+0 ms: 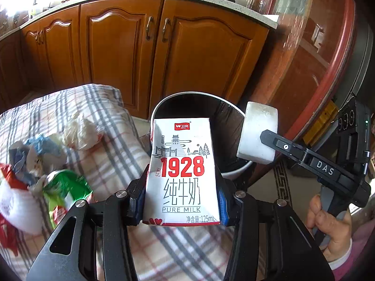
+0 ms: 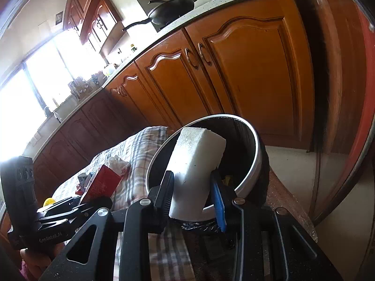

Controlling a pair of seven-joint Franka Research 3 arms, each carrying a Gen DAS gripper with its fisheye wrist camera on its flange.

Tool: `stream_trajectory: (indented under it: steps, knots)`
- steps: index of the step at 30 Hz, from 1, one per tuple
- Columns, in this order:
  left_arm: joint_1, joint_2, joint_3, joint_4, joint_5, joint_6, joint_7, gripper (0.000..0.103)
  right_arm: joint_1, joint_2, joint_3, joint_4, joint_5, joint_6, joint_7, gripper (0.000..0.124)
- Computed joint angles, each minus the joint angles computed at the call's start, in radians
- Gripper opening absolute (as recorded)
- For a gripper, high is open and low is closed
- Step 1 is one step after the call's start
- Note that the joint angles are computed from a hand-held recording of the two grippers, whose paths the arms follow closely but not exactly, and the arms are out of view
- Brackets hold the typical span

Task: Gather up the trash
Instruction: 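Carry the white carton and foam block over the bin with both tools, then open both tools to drop the carton and foam block into the bin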

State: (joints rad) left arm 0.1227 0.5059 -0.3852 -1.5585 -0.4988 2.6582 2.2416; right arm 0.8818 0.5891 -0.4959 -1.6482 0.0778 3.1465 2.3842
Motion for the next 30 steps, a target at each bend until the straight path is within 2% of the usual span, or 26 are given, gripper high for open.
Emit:
stream_trajectory:
  steps: [9, 17, 22, 30]
  knots:
    - [-0.073, 0.119, 0.037, 0.174, 0.128, -0.056, -0.12, 0.045, -0.071, 0.02, 0.043, 0.052, -0.026, -0.047, -0.014, 0.032]
    - [-0.123, 0.224, 0.056, 0.335, 0.236, -0.113, -0.222, 0.045, -0.175, 0.051, 0.136, 0.135, -0.096, -0.135, -0.016, 0.033]
    - [-0.137, 0.275, 0.062, 0.41, 0.278, -0.15, -0.259, 0.045, -0.234, 0.068, 0.194, 0.176, -0.128, -0.172, -0.023, 0.035]
    - [-0.16, 0.334, 0.069, 0.505, 0.315, -0.196, -0.293, 0.045, -0.285, 0.088, 0.243, 0.233, -0.161, -0.223, -0.03, 0.036]
